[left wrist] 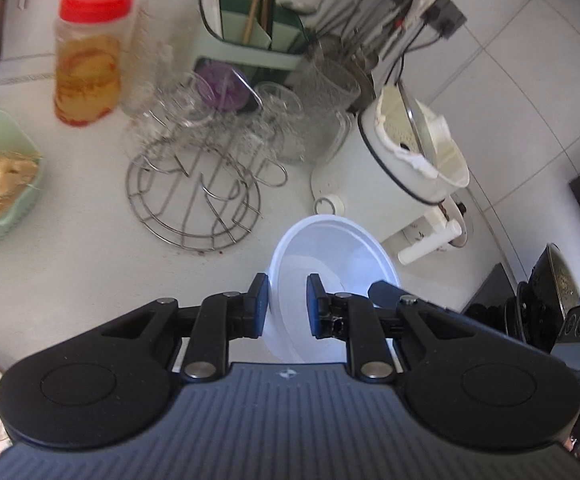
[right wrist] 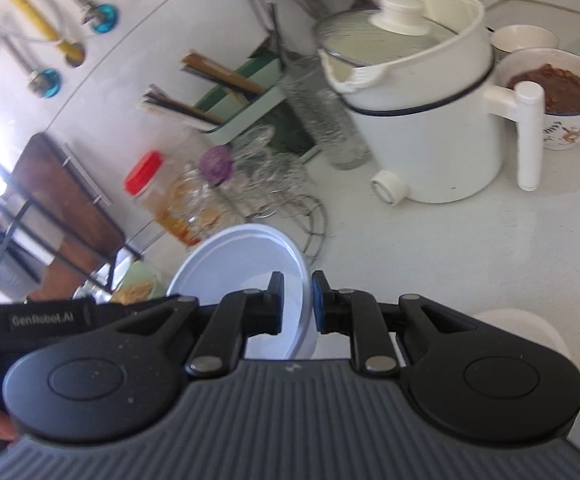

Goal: Organize plates and bowls

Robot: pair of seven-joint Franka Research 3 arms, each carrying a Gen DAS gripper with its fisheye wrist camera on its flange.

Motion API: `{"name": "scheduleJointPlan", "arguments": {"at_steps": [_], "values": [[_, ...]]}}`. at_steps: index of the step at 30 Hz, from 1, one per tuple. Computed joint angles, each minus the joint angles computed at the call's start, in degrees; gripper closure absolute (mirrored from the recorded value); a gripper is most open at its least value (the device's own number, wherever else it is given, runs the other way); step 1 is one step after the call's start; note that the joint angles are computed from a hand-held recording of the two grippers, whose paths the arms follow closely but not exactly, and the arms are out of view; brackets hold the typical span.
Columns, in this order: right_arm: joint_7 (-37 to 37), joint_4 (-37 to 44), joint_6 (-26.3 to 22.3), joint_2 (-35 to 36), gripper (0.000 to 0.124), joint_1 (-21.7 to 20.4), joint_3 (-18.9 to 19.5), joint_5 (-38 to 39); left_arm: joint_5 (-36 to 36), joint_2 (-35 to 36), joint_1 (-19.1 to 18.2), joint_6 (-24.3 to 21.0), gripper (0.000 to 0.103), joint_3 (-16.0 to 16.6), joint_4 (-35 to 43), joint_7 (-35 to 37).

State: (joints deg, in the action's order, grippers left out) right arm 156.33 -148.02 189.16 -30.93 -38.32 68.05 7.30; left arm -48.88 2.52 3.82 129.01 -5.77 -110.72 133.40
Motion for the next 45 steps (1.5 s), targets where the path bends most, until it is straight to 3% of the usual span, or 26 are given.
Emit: {"name": "scheduleJointPlan", "arguments": {"at_steps": [11, 16, 30, 45], "values": [[-1.31, -0.09, -0.43, -1.06, 0.105, 7.04, -4.58, 0.23, -1.72, -6.22, 0.18, -0.59, 0.081, 2.68, -3.49, 0.11], [-1.97, 0.43, -0.59, -0.65, 0.105, 8.07, -4.59, 0.21, -1.26, -8.61, -0.52, 1.17, 0.081, 3.89, -6.11, 0.29], [-3.73, 3.3, -0.85, 5.56, 0.105, 4.25, 0.71, -2.48, 2.0, -10.1, -0.59, 4.04, 0.081, 5.92, -11.45, -1.36], [-4.34, 7.14, -5.64, 14.06, 0.104, 0.4, 5.97, -10.41, 8.63, -7.23, 2.05, 2.21, 0.081, 5.97, -11.77, -5.06]]}}
